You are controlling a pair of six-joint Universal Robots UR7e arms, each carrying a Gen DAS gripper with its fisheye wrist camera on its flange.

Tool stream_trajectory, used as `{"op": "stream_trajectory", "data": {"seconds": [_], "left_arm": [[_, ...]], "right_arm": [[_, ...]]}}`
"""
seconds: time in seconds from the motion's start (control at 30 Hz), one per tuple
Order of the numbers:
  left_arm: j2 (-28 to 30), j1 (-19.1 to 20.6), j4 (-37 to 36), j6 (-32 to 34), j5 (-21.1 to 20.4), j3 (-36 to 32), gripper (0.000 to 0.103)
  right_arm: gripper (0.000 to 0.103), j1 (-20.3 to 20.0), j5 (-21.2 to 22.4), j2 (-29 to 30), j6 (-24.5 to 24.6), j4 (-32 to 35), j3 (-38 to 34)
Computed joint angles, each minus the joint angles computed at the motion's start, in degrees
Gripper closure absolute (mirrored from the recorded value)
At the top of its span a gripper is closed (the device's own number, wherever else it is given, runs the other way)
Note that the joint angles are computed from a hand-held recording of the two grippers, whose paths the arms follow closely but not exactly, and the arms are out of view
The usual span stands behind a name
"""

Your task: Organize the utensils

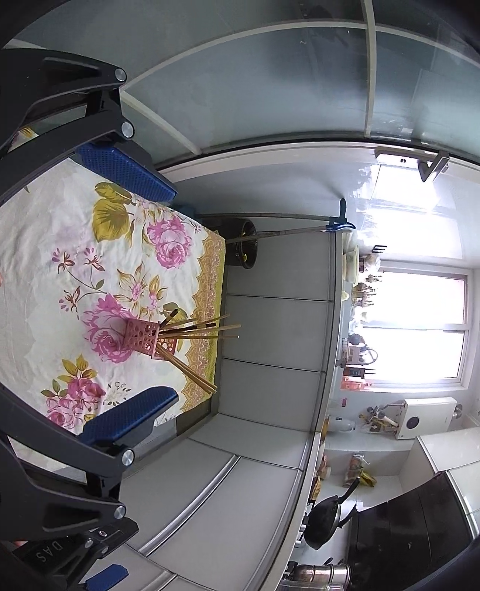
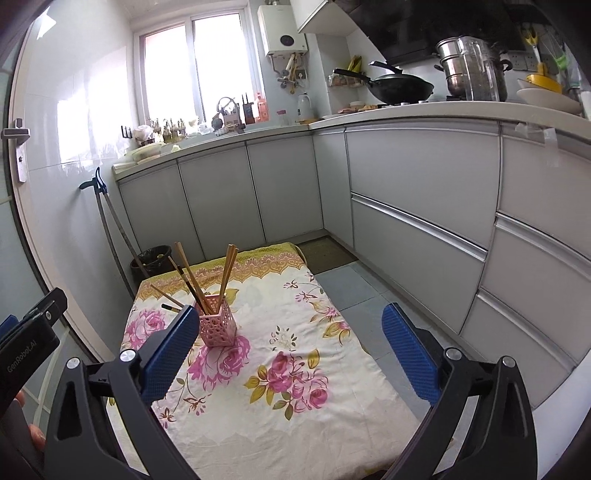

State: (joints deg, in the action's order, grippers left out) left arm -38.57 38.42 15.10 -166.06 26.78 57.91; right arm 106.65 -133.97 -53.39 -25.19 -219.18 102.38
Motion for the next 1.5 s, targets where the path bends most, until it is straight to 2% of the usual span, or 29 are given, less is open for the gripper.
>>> {"op": "stream_trajectory", "data": {"seconds": [0.13,0.3,0.6,1.5], "left_arm": [[-2.3,-1.1,-5.7,4.6,-0.3,4.2,0.007],[-2.4,-2.2,-11.3,11.6,-4.2,5.7,0.007],[-1.8,-2.5,-7.6,8.5,-4.1,4.6,0.007],[-2.6,-2.7,-6.6,7.2,-3.9,4.8,0.007]], "right_arm": [[0.007,0.7,-0.7,-0.1,-2.4,-4.1,1.0],[0.007,1.7,-1.1,0.4,-5.2,-10.1,1.1],[0.007,2.3,-1.5,-0.1,-4.9,-9.3,1.5],[0.007,2.8,-1.3,-1.0,-2.9,-5.8,2.7]]}}
